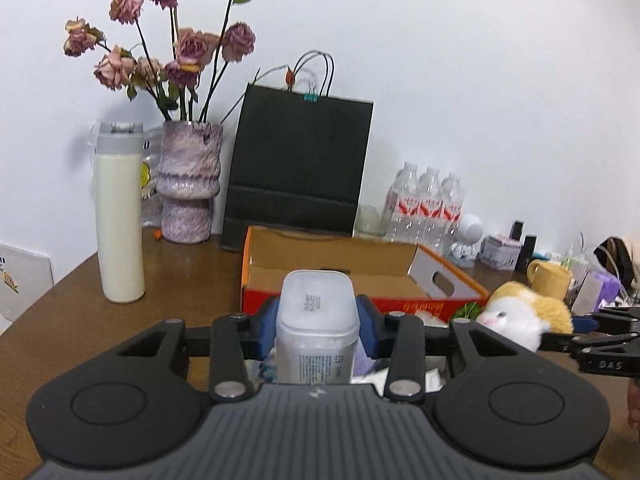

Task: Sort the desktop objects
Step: 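Carry the white swab container into the box with the left tool while the right carries plush toys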

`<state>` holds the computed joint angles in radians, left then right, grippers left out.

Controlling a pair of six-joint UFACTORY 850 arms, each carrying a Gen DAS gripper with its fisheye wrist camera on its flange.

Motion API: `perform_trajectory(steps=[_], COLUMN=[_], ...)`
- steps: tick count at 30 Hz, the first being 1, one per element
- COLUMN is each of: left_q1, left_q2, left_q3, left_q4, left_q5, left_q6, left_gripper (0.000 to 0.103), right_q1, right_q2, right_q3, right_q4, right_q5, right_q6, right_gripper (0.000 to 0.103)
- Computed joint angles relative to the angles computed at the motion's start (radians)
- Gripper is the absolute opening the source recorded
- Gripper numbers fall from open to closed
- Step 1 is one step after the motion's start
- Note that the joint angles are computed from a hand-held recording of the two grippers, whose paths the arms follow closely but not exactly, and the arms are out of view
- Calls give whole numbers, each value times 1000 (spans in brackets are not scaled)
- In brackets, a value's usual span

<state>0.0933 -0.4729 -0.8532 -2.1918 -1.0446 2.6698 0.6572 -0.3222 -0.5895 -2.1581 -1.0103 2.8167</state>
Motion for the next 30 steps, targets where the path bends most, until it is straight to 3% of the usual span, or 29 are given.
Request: perform_trajectory(steps=[5, 10, 15, 21, 24, 30], left_q1=[-27, -93, -182, -254, -282, -302], left_q2=[10, -20, -108, -291, -395, -505], left_q3=[-51, -161, -335, -599, -772, -959], left_q4=[33, 8, -114, -141, 20, 284], left_q5=[15, 79, 219, 400, 566, 699], left_q6=[-78, -122, -91, -133, -315, -534], left_gripper=[41, 41, 41, 41, 41, 41], right_q1=[9, -47, -144, -246, -288, -356], right_q2=[37, -12, -72, -195, -283, -427], right_q3=[-34, -151, -283, -476, -598, -815], right_q4=[120, 188, 209, 221, 273, 490], right_q5=[-61, -73, 15, 130, 194, 324], right_q6=[-5, -60, -78, -158, -268, -506], right_gripper=[43, 43, 43, 43, 43, 44])
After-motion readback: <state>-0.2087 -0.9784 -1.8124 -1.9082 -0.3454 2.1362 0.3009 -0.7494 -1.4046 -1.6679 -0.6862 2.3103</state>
